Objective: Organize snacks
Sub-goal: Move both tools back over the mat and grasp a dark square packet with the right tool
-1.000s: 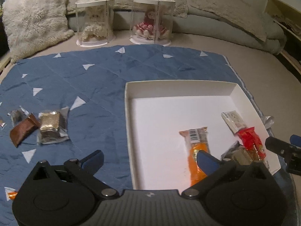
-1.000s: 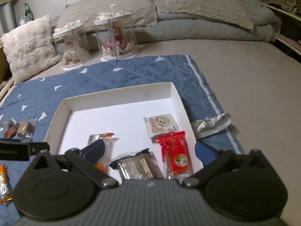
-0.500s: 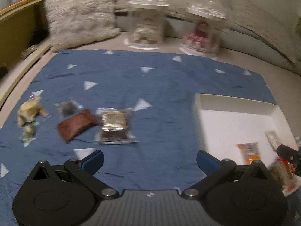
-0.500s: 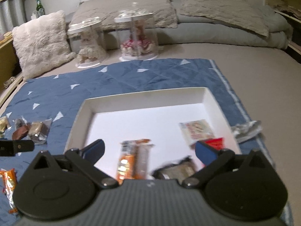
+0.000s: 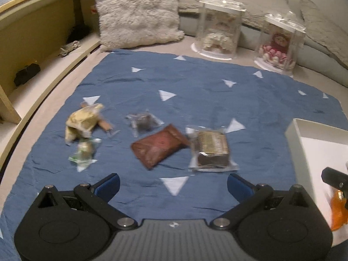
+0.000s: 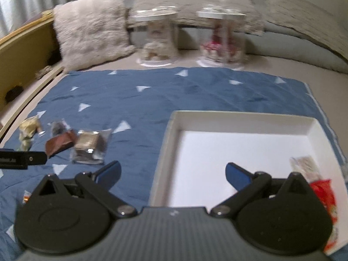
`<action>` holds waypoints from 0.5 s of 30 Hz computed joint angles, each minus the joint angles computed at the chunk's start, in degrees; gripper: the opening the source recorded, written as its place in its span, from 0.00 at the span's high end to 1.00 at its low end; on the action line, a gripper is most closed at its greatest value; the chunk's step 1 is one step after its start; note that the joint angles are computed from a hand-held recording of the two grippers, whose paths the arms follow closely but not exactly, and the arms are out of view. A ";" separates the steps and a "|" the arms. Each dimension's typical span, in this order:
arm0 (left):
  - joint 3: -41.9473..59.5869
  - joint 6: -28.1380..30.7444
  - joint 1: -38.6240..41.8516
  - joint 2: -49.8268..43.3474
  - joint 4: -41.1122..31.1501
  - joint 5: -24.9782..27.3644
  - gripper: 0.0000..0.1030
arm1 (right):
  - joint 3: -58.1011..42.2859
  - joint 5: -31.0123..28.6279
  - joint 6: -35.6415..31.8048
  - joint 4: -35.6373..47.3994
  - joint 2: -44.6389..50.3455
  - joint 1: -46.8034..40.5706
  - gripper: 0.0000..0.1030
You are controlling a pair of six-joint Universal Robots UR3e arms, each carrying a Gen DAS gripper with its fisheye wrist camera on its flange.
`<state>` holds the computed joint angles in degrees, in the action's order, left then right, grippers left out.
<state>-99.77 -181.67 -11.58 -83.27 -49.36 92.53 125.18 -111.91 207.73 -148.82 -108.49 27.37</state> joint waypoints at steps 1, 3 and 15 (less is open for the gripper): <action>-1.06 1.11 1.13 0.46 0.84 -0.48 0.00 | -0.72 0.58 -0.03 -1.00 1.50 0.07 0.00; -2.96 3.51 3.08 1.20 2.46 -1.61 0.00 | -2.30 1.10 0.96 -2.80 4.81 0.98 0.00; -9.98 21.01 9.42 -1.65 16.82 -11.36 0.00 | -13.65 7.11 6.38 -13.66 24.30 -0.68 0.00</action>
<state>-109.76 -160.66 -2.16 -84.91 -32.54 81.18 111.53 -104.80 214.11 -162.48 -84.19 26.70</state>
